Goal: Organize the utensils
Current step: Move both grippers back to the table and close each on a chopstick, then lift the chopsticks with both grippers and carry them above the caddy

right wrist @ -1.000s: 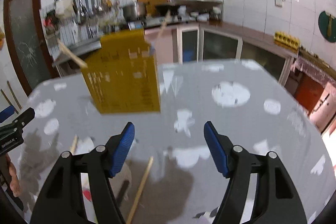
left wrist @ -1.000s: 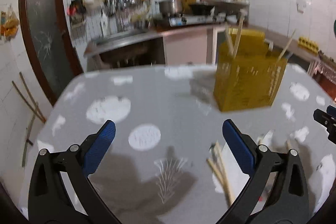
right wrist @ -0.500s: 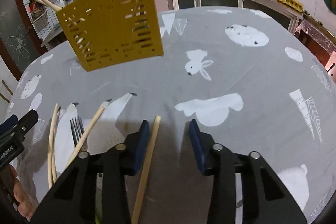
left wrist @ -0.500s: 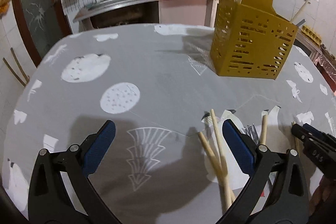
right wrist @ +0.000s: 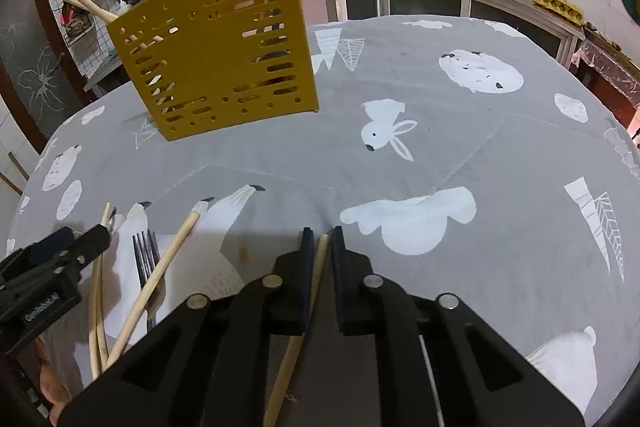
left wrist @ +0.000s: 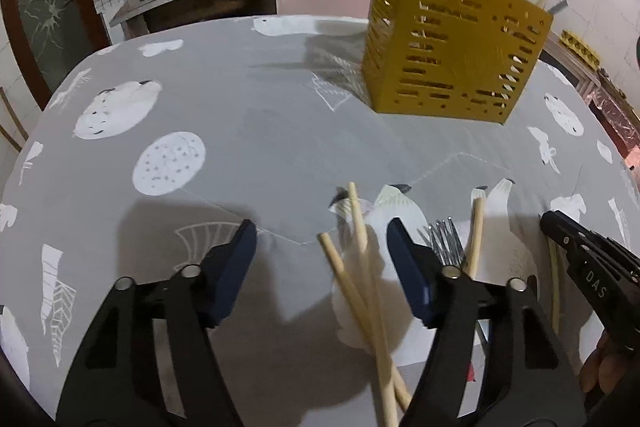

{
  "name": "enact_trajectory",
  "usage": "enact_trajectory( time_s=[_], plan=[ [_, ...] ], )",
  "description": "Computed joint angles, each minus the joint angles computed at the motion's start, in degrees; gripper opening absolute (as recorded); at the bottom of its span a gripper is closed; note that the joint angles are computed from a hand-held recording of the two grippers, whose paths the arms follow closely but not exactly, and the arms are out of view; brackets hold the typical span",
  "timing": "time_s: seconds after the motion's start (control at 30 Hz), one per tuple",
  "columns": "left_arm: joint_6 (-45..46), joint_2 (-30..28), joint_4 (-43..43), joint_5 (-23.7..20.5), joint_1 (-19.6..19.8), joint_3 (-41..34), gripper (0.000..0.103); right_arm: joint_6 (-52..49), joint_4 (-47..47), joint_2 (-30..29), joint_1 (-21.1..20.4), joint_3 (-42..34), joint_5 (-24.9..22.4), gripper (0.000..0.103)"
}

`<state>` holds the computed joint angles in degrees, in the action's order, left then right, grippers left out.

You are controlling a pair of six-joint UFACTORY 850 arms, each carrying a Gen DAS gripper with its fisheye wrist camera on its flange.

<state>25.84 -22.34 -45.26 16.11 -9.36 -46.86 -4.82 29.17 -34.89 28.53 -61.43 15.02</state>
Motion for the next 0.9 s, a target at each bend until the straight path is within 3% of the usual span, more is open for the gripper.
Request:
enact_trajectory(
  time_s=[0.2,0.33,0.5,0.9],
  plan=[
    [2.87,-1.34,-2.78,-1.28,-0.27,-1.48,0.043,-3.75,3.41,-0.10,0.39,-0.21,0.23,0.009],
    [-1.29,-1.44,1.70,-3.13,0.21,-2.02,0.020,-2.46,2.16,-0.01,0.35,-0.11,0.41,0.009],
    [-1.73,-1.20,2.42,-2.73,0.01,-2.01,0.008,0.89,-1.34,0.39,0.07,0.47,1.04,0.008],
    [-7.83,3.40,10.54,0.67,-0.39,1.33,0.006,9.85,-10.49,4.23,-0.90,4.17,5.44,0.006]
  ],
)
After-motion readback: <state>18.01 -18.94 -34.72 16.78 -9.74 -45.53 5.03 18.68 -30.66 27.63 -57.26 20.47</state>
